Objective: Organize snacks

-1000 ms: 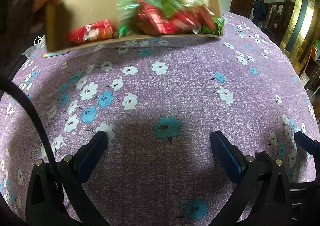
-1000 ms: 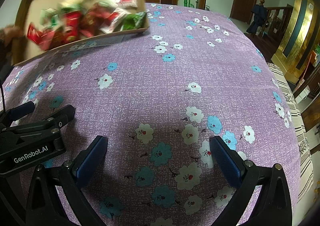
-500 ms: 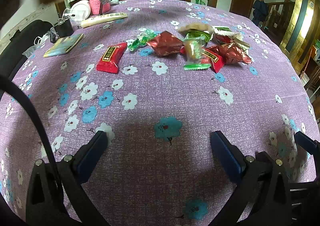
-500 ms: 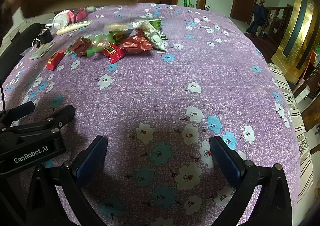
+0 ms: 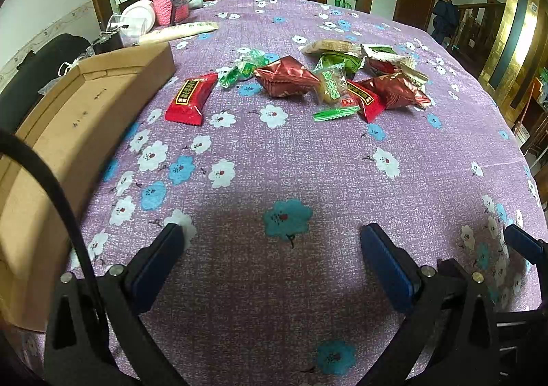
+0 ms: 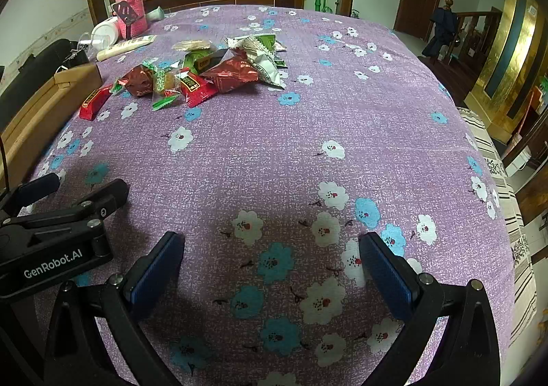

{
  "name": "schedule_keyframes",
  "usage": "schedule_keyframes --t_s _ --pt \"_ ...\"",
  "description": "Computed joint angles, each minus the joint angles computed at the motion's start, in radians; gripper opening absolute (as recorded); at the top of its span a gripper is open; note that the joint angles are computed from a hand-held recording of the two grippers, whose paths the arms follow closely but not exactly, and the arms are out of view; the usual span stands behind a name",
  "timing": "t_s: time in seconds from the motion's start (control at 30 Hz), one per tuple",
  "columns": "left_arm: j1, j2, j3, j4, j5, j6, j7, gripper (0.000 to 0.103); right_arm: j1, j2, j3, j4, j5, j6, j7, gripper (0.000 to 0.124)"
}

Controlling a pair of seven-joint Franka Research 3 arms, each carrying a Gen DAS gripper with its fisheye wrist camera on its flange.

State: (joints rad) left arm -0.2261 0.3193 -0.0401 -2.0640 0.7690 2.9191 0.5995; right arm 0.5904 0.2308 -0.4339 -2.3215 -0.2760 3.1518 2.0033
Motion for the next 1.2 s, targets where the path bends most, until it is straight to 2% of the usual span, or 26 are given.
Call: schedule_keyframes --t_s 1.03,1.2 --pt "-0.003 0.001 -0.001 -0.002 -0.002 0.004 0.002 0.103 0.012 0.0 -0.011 -0.001 0.002 -0.002 0.006 0.103" --pt "0.001 0.001 -0.007 -0.001 -0.014 -0.003 0.013 0.103 -0.028 -0.009 0.032 0.011 0.006 -0.044 0.009 0.103"
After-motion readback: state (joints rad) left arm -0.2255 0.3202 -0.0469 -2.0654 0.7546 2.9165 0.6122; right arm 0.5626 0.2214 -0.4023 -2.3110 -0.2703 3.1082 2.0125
